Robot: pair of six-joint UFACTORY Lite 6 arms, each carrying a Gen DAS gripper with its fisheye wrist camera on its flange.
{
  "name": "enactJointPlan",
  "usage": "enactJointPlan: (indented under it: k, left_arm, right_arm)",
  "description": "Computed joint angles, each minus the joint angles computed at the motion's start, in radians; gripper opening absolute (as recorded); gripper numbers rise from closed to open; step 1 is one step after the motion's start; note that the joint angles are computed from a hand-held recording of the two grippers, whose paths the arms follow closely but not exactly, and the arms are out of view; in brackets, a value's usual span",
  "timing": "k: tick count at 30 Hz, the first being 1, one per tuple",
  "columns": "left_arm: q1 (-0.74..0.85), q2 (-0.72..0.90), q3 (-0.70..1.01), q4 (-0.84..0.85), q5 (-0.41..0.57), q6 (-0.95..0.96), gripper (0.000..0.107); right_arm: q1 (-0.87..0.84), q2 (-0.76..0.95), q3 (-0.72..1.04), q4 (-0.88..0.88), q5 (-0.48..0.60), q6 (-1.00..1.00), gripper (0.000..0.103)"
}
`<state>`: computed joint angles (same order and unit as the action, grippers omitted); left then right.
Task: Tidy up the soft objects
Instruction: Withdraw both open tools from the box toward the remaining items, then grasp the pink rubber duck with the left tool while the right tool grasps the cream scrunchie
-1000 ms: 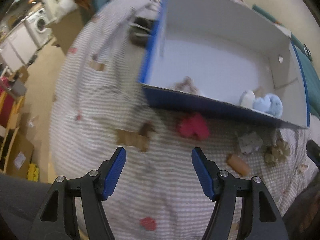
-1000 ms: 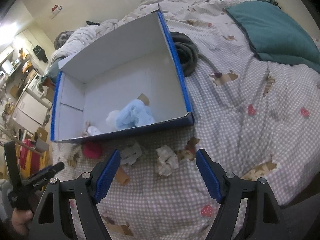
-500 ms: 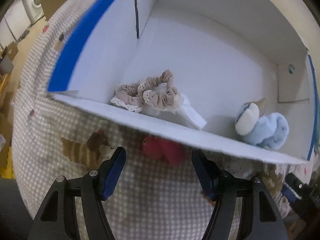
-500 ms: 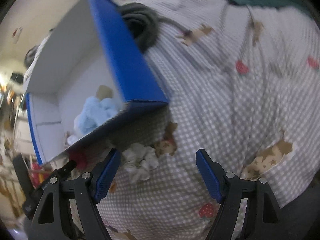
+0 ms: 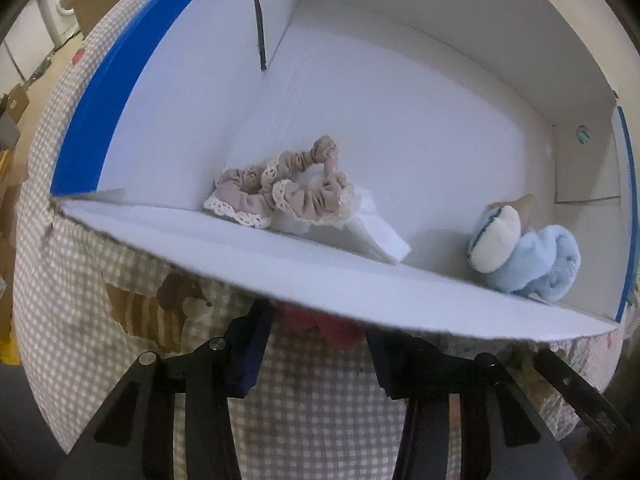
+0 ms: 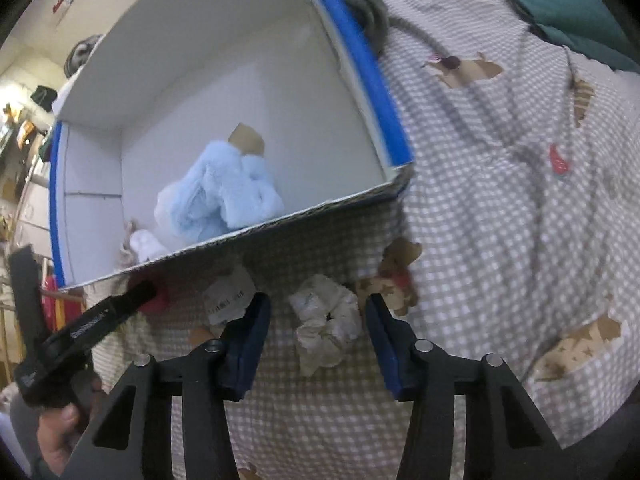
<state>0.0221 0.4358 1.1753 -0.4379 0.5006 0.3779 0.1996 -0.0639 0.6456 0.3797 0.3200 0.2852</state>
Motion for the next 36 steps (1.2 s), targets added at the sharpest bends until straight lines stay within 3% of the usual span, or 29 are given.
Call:
enactJointPlan:
  k: [2, 3, 10, 16, 24, 28, 32, 36]
  left_arm:
    - [0.001, -0.013, -0.014, 0.013, 0.000, -0.014, 0.041]
    - [0.000, -0.024, -0.026, 0.028, -0.008, -0.023, 0.041]
    - [0.031, -0.105, -0.105, 0.060, -0.034, -0.008, 0.039]
    - [0.078, -0.199, -0.173, 0.107, -0.042, 0.017, 0.036]
    - [0.120, -0.357, -0.293, 0.123, -0.043, 0.064, 0.036]
    - [0.141, -0.432, -0.356, 0.120, -0.027, 0.063, 0.035]
    - [0.144, -0.414, -0.364, 0.179, -0.069, 0.008, 0.035]
    - [0.194, -0.474, -0.426, 0.177, -0.047, 0.037, 0.035]
  right_arm:
    - [0.019, 0.019, 0.009, -0.072, -0.012, 0.069, 0.050]
    - [0.035, 0.043, 0.029, -0.087, -0.015, 0.091, 0.042]
    - [0.098, 0.039, 0.033, -0.187, -0.041, 0.193, 0.015]
    - [0.153, -0.116, -0.033, -0.015, -0.110, 0.032, 0.015]
    - [0.267, -0.120, -0.018, -0.312, -0.137, 0.336, 0.015]
    - [0.271, -0.072, 0.010, -0.343, -0.157, 0.361, 0.015]
    - [0.264, -0.113, -0.006, -0.357, -0.122, 0.351, 0.015]
    - [0.312, -0.090, 0.037, -0.550, -0.088, 0.552, 0.015]
